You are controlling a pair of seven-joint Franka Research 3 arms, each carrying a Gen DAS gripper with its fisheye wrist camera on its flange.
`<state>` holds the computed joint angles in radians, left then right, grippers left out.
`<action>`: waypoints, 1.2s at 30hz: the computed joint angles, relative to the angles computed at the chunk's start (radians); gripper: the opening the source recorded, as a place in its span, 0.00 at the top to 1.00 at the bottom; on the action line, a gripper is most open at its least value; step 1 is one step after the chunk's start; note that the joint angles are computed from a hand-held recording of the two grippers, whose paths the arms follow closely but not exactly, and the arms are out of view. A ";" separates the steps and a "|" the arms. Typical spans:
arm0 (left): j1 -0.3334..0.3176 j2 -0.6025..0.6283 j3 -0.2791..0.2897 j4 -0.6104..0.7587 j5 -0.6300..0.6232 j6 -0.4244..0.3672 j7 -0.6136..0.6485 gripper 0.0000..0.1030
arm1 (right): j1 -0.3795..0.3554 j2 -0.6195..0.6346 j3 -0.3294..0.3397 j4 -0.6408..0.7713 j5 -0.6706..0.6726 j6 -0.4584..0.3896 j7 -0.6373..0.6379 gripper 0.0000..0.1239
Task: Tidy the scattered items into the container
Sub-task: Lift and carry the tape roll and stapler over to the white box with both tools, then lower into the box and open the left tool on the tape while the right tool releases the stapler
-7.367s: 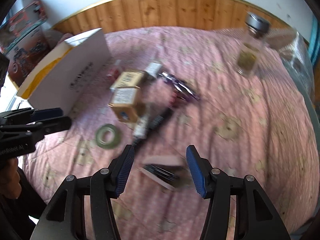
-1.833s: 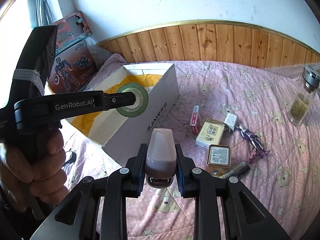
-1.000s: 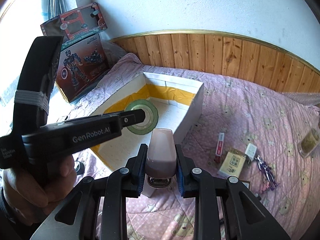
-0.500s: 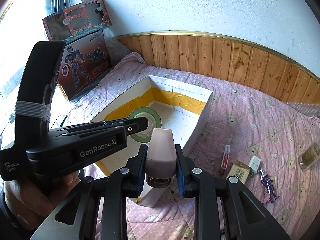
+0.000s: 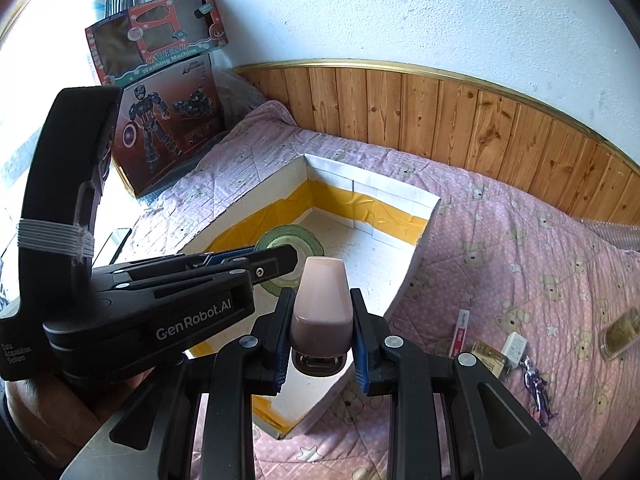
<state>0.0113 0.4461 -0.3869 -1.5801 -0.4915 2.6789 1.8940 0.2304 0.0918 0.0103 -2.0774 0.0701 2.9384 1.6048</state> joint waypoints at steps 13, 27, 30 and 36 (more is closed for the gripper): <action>-0.007 0.068 0.012 0.111 0.039 -0.063 -0.053 0.86 | 0.003 0.077 -0.006 0.108 0.012 -0.059 -0.020 0.78; -0.019 0.166 0.031 0.259 0.095 -0.163 -0.143 0.86 | -0.014 0.152 0.003 0.214 0.092 -0.133 -0.091 0.78; -0.026 0.192 0.034 0.298 0.112 -0.186 -0.162 0.86 | -0.016 0.165 0.002 0.235 0.107 -0.152 -0.103 0.78; -0.037 0.242 0.042 0.374 0.142 -0.227 -0.195 0.86 | -0.025 0.197 0.004 0.285 0.129 -0.187 -0.133 0.78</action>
